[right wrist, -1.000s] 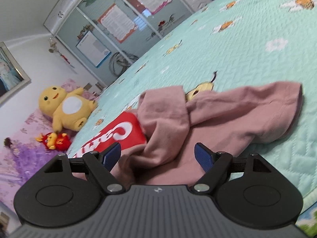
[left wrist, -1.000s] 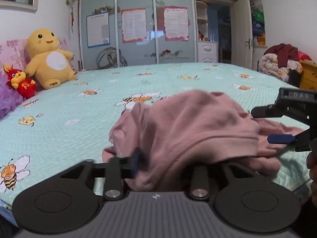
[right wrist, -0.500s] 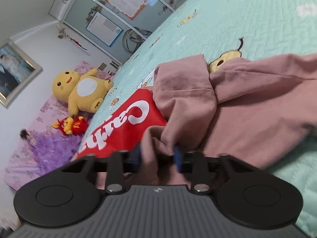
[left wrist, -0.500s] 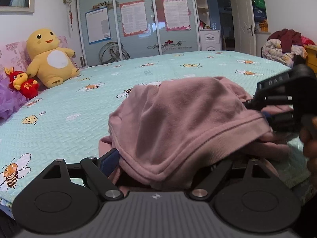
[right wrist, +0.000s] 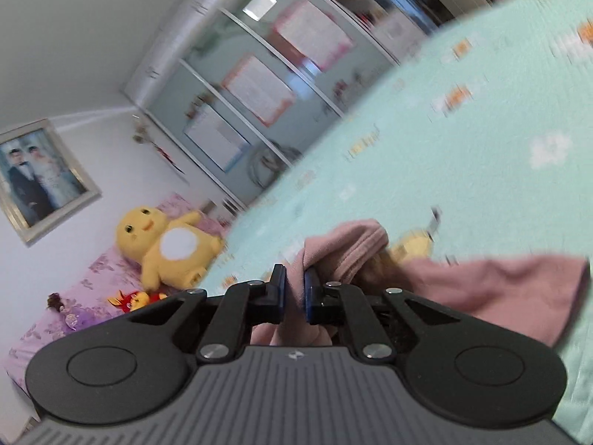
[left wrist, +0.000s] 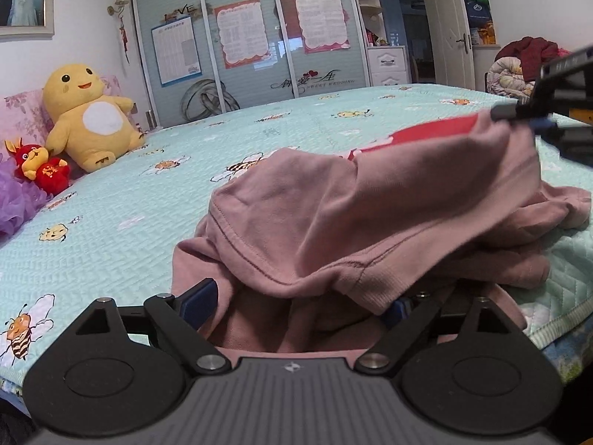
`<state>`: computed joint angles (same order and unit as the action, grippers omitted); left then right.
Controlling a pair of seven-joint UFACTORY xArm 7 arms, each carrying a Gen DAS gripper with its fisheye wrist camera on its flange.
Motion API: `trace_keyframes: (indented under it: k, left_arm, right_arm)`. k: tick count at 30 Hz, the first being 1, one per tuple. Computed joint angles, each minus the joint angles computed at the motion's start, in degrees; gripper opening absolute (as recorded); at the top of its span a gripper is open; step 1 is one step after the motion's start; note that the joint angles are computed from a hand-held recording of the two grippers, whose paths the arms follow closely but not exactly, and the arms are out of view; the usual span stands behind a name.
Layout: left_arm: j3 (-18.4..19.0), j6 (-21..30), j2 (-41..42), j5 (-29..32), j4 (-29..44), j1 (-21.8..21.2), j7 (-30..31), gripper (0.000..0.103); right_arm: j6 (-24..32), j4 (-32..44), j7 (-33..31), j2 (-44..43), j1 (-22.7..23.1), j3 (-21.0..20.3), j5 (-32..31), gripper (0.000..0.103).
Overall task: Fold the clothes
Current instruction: 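Grasp the sweatshirt beside the red logo with the right gripper, lift, release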
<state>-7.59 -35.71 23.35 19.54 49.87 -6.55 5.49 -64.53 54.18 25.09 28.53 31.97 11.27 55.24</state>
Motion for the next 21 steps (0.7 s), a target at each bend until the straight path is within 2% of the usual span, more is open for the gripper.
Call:
trace_keyframes:
  k: [2, 3, 4, 6, 10, 12, 14, 15, 16, 17, 19, 21]
  left_arm:
    - [-0.2, 0.4, 0.1, 0.4, 0.3, 0.3, -0.5, 0.092]
    - [-0.2, 0.6, 0.2, 0.5, 0.5, 0.4, -0.6, 0.092]
    - [-0.1, 0.7, 0.2, 0.2, 0.5, 0.2, -0.4, 0.093]
    - [0.3, 0.9, 0.2, -0.8, 0.4, -0.5, 0.2, 0.095]
    - [0.7, 1.2, 0.3, -2.6, 0.5, -1.4, 1.4, 0.097]
    - [0.8, 1.4, 0.4, -3.4, 0.6, -1.8, 2.1, 0.098]
    - [0.9, 1.5, 0.4, -3.9, 0.6, -2.0, 2.5, 0.098]
    - [0.9, 1.4, 0.4, -4.1, 0.5, -2.1, 2.8, 0.099]
    - [0.9, 1.4, 0.4, -4.4, 0.4, -2.2, 3.1, 0.099]
    - [0.9, 1.3, 0.4, -4.6, 0.3, -2.3, 3.3, 0.099]
    - [1.0, 1.1, 0.4, -5.1, 0.0, -2.6, 3.8, 0.099]
    - [1.0, 0.9, 0.4, -5.4, -0.2, -2.7, 4.2, 0.099]
  right_arm:
    - [3.4, -0.4, 2.5, -0.4, -1.3, 0.5, -1.0, 0.016]
    - [5.1, -0.5, 3.2, -0.7, -1.6, 0.5, -1.4, 0.028]
    - [6.6, -0.7, 4.0, -1.0, -1.8, 0.5, -1.9, 0.053]
    - [9.5, -0.4, 4.0, -1.1, -1.4, 0.4, -1.2, 0.078]
    - [17.7, 3.1, -1.4, -0.3, 0.5, -0.6, 1.5, 0.078]
    - [20.2, 7.0, -9.6, 1.0, 3.4, -2.2, 7.3, 0.078]
    - [19.8, 10.0, -16.7, 2.3, 5.1, -2.8, 11.5, 0.077]
    - [19.2, 10.7, -18.9, 2.6, 5.4, -2.6, 12.3, 0.068]
    - [18.7, 11.2, -21.1, 2.8, 5.5, -2.3, 13.3, 0.043]
    - [17.9, 11.3, -22.7, 2.8, 5.4, -2.0, 14.3, 0.032]
    - [14.7, 10.8, -23.8, 2.7, 5.2, -1.3, 15.2, 0.024]
    - [9.8, 9.9, -21.7, 3.1, 4.9, -0.7, 15.2, 0.022]
